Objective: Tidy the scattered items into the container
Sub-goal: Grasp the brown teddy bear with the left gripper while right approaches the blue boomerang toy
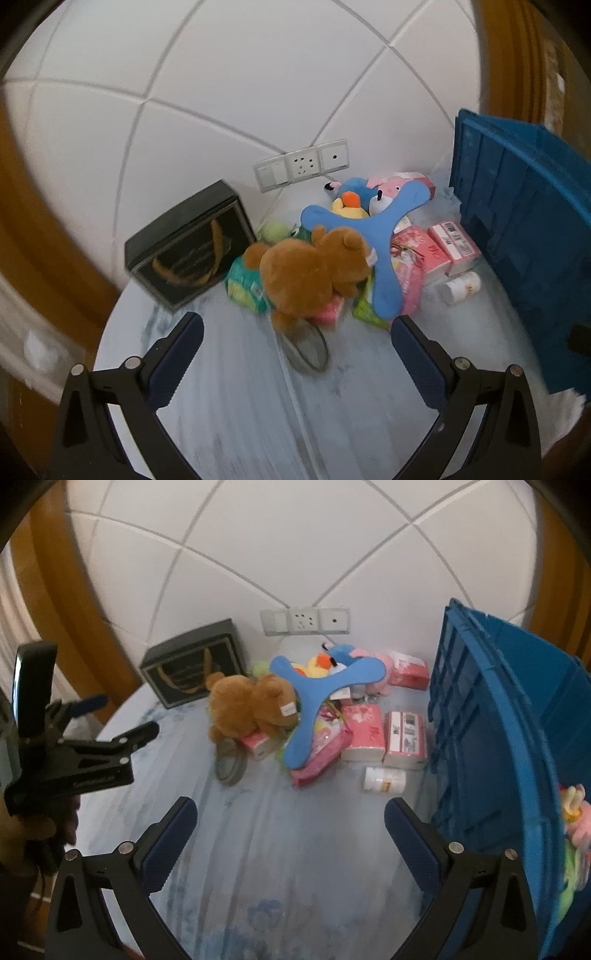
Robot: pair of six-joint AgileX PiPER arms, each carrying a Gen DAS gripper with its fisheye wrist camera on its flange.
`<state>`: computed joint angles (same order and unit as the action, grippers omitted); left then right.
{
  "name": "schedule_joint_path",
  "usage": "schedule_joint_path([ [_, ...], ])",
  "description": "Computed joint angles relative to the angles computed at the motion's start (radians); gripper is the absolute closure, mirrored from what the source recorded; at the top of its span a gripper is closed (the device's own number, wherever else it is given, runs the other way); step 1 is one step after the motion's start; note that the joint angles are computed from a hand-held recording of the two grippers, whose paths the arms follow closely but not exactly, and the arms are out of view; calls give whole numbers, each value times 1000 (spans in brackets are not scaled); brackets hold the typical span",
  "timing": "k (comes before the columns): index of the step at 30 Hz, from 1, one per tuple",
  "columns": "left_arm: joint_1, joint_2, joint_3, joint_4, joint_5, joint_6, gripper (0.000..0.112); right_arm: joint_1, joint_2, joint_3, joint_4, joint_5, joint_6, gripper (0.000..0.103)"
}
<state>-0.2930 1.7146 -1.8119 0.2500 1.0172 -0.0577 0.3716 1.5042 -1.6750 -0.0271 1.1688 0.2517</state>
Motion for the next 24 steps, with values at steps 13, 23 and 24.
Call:
schedule_joint_path([
  [13, 85, 466, -319, -161, -148, 489, 9, 30, 160, 163, -19, -178, 92, 0],
  [23, 83, 714, -557, -91, -142, 564, 9, -11, 262, 195, -34, -296, 119, 0],
  [24, 86, 730, -583, -98, -134, 566, 9, -17, 282, 178, -47, -307, 128, 0],
])
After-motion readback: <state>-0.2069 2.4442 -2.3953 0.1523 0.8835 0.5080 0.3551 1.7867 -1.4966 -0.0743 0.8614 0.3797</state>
